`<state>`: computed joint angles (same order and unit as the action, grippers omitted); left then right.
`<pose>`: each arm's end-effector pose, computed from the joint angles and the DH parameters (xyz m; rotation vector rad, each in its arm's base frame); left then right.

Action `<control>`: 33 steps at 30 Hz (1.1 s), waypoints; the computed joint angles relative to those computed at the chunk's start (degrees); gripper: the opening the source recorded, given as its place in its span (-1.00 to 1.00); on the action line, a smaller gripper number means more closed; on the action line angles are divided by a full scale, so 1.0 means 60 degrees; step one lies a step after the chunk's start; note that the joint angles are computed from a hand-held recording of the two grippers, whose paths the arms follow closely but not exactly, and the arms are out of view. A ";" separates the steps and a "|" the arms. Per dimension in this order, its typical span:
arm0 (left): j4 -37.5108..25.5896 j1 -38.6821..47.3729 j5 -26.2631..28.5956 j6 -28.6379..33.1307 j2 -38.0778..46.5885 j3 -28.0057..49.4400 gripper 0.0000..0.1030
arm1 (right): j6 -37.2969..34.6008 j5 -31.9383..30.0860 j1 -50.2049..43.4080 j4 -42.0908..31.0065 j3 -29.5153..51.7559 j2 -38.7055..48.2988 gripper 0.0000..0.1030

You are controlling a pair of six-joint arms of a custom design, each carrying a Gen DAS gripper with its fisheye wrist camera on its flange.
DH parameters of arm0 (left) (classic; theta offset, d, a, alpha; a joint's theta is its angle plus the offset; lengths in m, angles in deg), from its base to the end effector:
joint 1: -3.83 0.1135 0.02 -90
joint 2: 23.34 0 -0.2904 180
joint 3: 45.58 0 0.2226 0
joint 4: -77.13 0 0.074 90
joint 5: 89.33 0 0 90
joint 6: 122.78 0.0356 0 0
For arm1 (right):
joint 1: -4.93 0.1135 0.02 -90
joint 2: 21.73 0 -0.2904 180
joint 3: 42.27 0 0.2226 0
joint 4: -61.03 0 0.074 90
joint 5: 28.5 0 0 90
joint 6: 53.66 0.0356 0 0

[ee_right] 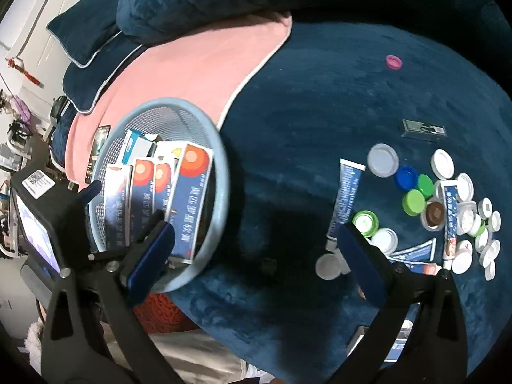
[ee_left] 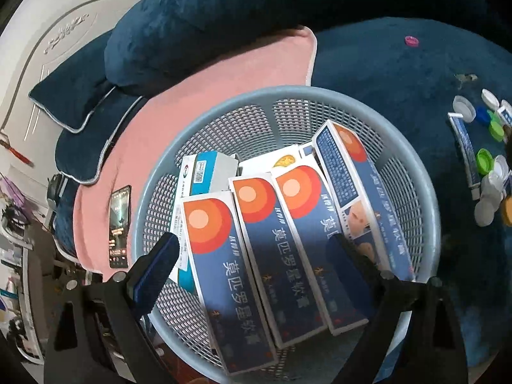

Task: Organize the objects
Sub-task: 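Move both open tools back over the pile, then grasp a mupirocin box with the right tool while the left grasps a blue ointment tube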

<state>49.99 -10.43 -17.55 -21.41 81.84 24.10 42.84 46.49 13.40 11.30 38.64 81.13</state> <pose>0.3195 -0.0697 0.1687 0.4831 2.5866 0.4053 0.3203 0.0570 0.2105 -0.1087 2.8269 0.4288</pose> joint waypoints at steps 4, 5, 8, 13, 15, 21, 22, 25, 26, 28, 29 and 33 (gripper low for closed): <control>-0.0684 0.0235 0.0899 -0.0558 -0.0348 0.0338 0.85 | -0.0293 -0.0043 -0.0344 -0.0108 -0.0245 -0.0231 0.99; -0.0816 0.0236 0.1075 -0.0691 -0.0395 0.0405 0.86 | -0.0476 -0.0112 -0.0467 -0.0203 -0.0320 -0.0294 0.99; -0.1225 0.0186 0.1600 -0.1027 -0.0600 0.0553 0.88 | -0.1130 -0.0444 -0.0859 -0.0510 -0.0511 -0.0493 0.99; -0.1538 -0.0261 0.1791 -0.1231 -0.0768 0.0652 0.90 | -0.2796 -0.0726 -0.1616 -0.1103 -0.1010 -0.0985 0.99; -0.1788 -0.0495 0.2021 -0.1431 -0.0797 0.0793 0.90 | -0.3857 -0.0536 -0.1969 -0.1389 -0.1316 -0.1134 0.99; -0.2520 -0.1231 0.2532 -0.2115 -0.0843 0.1276 0.90 | -0.6303 -0.0259 -0.3020 -0.1634 -0.2413 -0.1262 0.99; -0.2596 -0.1349 0.2555 -0.2184 -0.0859 0.1321 0.90 | -0.6585 -0.0114 -0.3209 -0.1517 -0.2629 -0.1237 0.99; -0.2788 -0.1730 0.2605 -0.2327 -0.0854 0.1459 0.90 | -0.7328 0.0430 -0.3708 -0.0904 -0.3272 -0.1038 0.99; -0.2855 -0.1838 0.2620 -0.2346 -0.0816 0.1520 0.90 | -0.7700 0.0637 -0.3901 -0.0533 -0.3603 -0.0952 0.99; -0.2973 -0.2054 0.2629 -0.2399 -0.0728 0.1618 0.90 | -0.8267 0.1041 -0.4053 -0.0007 -0.4111 -0.0833 0.99; -0.3052 -0.2192 0.2647 -0.2450 -0.0630 0.1709 0.90 | -0.8453 0.1214 -0.4064 0.0208 -0.4296 -0.0767 0.99; -0.3156 -0.2480 0.2805 -0.2549 -0.0352 0.1976 0.90 | -0.8693 0.1700 -0.4240 0.0746 -0.4633 -0.0151 0.71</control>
